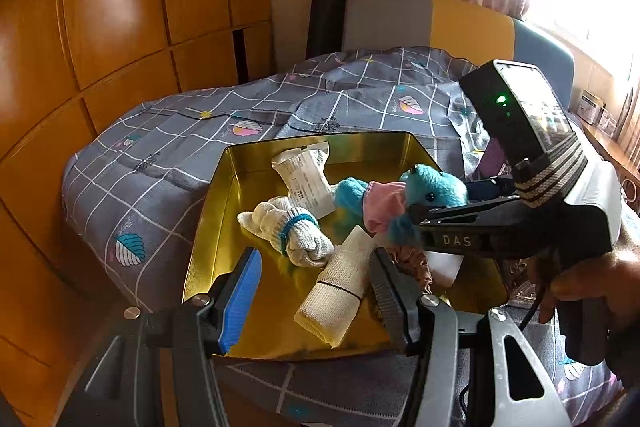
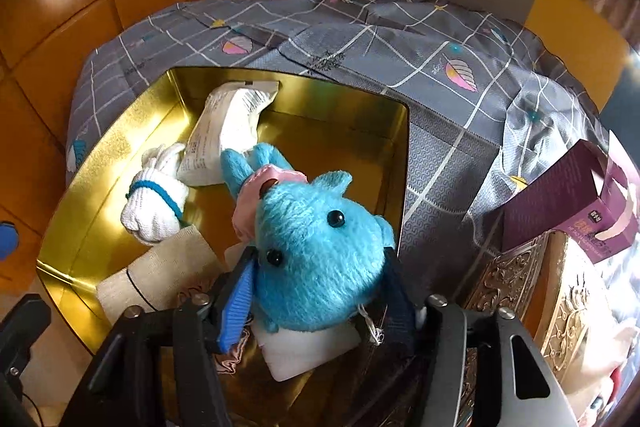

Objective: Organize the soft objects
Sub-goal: 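Lower the plush toy into the tray and open the right gripper, then move both grippers back to the pile, left gripper toward the pink towel roll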

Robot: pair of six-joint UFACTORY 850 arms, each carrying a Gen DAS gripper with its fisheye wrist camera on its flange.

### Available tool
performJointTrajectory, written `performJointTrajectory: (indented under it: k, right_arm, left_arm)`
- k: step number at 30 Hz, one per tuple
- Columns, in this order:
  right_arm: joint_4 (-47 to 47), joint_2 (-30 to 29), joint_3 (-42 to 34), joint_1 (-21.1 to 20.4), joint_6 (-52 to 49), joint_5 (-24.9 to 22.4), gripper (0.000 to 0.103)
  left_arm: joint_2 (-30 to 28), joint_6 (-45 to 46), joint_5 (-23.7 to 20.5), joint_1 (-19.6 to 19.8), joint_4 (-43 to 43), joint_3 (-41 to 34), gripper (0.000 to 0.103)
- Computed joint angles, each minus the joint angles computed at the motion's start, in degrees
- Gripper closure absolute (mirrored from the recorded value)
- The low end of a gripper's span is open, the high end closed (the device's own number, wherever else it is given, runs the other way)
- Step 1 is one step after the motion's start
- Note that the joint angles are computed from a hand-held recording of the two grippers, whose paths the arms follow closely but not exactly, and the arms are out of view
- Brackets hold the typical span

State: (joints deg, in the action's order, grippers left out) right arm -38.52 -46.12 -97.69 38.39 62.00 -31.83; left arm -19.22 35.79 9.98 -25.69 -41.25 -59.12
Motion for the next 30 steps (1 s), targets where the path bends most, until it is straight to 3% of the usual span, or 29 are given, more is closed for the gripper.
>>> performJointTrajectory:
  k: [10,13,30]
  right_arm:
    - [-5.15,2.0,2.53,0.59,5.28,1.36,0.033]
    - [-8.22,3.21,4.03,0.73,9.2,1.94,0.022]
    - [-25.15,11.39,14.62,2.16,28.88,2.87,0.021]
  left_arm:
    - [0.15,0.72,0.41,-0.07,-0.57,0.18,0.046]
    - [0.16,0.45,0.43,0.0,-0.39,0.13,0.046]
    - [-0.37,-0.2,0.07,-0.63,0.8,0.09,0.046]
